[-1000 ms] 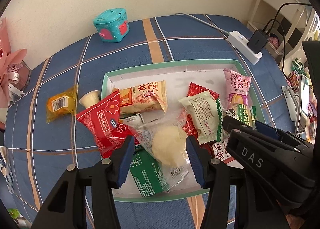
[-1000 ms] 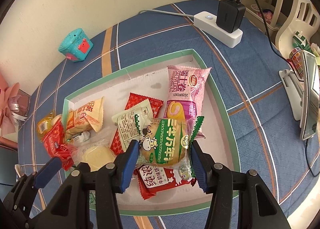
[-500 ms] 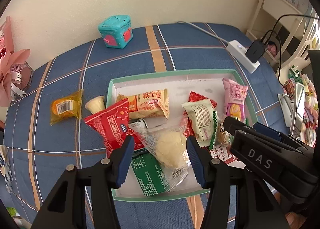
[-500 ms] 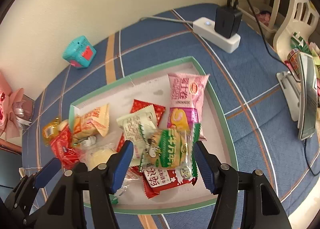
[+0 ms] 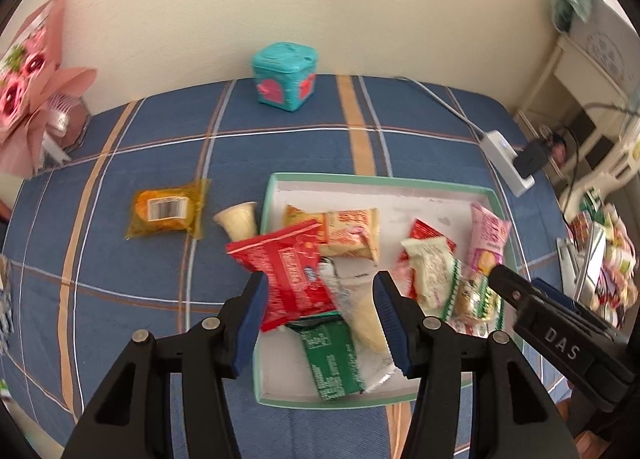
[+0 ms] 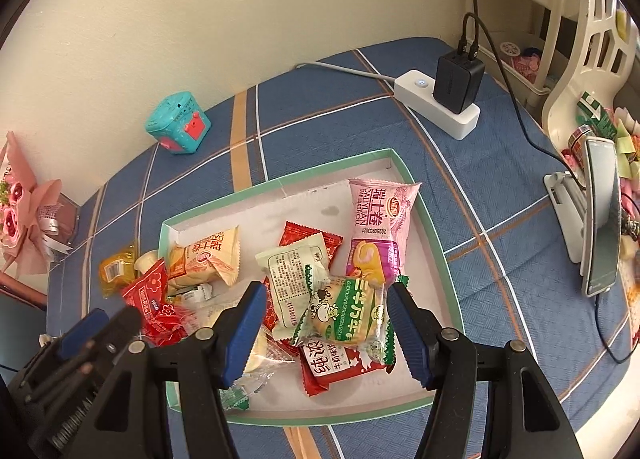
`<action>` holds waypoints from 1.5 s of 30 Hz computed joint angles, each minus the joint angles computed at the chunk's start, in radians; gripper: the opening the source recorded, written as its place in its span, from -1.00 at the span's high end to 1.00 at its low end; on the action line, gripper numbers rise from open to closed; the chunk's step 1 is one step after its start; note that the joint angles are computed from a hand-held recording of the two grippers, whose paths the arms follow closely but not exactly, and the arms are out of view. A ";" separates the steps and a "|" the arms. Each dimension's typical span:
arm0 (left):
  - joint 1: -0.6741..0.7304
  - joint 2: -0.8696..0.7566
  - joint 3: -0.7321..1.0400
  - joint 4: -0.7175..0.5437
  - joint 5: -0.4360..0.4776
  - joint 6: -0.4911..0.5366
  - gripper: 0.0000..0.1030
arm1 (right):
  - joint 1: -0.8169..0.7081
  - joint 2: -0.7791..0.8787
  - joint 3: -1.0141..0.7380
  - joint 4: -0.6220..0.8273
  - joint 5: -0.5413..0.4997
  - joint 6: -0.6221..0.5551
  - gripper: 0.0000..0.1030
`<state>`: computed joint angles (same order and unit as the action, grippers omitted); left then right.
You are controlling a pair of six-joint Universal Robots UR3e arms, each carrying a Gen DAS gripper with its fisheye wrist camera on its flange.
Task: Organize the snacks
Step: 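Move the left tool to the yellow bread pack while the right tool moves to the pudding cup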
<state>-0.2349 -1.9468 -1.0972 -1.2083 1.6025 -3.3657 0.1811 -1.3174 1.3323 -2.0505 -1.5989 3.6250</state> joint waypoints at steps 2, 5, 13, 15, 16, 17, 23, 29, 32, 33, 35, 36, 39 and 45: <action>0.022 0.016 -0.025 0.008 -0.003 -0.013 -0.07 | 0.004 0.006 -0.006 0.004 0.001 -0.004 -0.29; 0.055 0.042 -0.065 0.024 0.004 -0.030 -0.07 | 0.015 0.019 -0.026 0.013 -0.005 -0.007 -0.28; 0.159 0.108 -0.164 0.048 -0.008 -0.065 -0.07 | 0.068 0.071 -0.113 0.044 -0.032 -0.027 -0.28; 0.175 0.121 -0.181 0.051 -0.013 -0.070 -0.07 | 0.079 0.083 -0.134 0.053 -0.039 -0.031 -0.28; 0.184 0.127 -0.190 0.053 -0.016 -0.072 -0.07 | 0.084 0.089 -0.143 0.057 -0.042 -0.032 -0.28; 0.189 0.130 -0.195 0.053 -0.017 -0.073 -0.07 | 0.089 0.094 -0.151 0.060 -0.045 -0.034 -0.28; 0.191 0.126 -0.193 0.044 0.007 -0.076 -0.32 | 0.100 0.106 -0.162 0.050 -0.047 -0.047 -0.60; 0.180 0.117 -0.191 0.050 0.033 -0.067 -0.44 | 0.104 0.109 -0.156 0.034 -0.053 -0.054 -0.91; 0.176 0.117 -0.198 0.064 0.046 -0.065 -0.59 | 0.107 0.110 -0.154 0.027 -0.056 -0.059 -0.95; 0.176 0.117 -0.199 0.067 0.050 -0.063 -0.59 | 0.107 0.111 -0.154 0.025 -0.056 -0.060 -0.96; 0.173 0.117 -0.203 0.074 0.060 -0.061 -0.59 | 0.108 0.112 -0.155 0.024 -0.056 -0.064 -0.97; 0.172 0.117 -0.203 0.075 0.065 -0.060 -0.59 | 0.109 0.112 -0.155 0.024 -0.057 -0.066 -0.98; 0.173 0.115 -0.203 0.073 0.070 -0.057 -0.60 | 0.112 0.116 -0.159 0.023 -0.059 -0.069 -1.00; 0.187 0.123 -0.220 0.082 0.059 -0.051 -0.60 | 0.120 0.124 -0.168 0.024 -0.066 -0.073 -1.00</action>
<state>-0.0477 -1.8239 -1.3169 -1.1259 1.6617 -3.4167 0.3012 -1.1929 1.1640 -2.0263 -1.6645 3.5524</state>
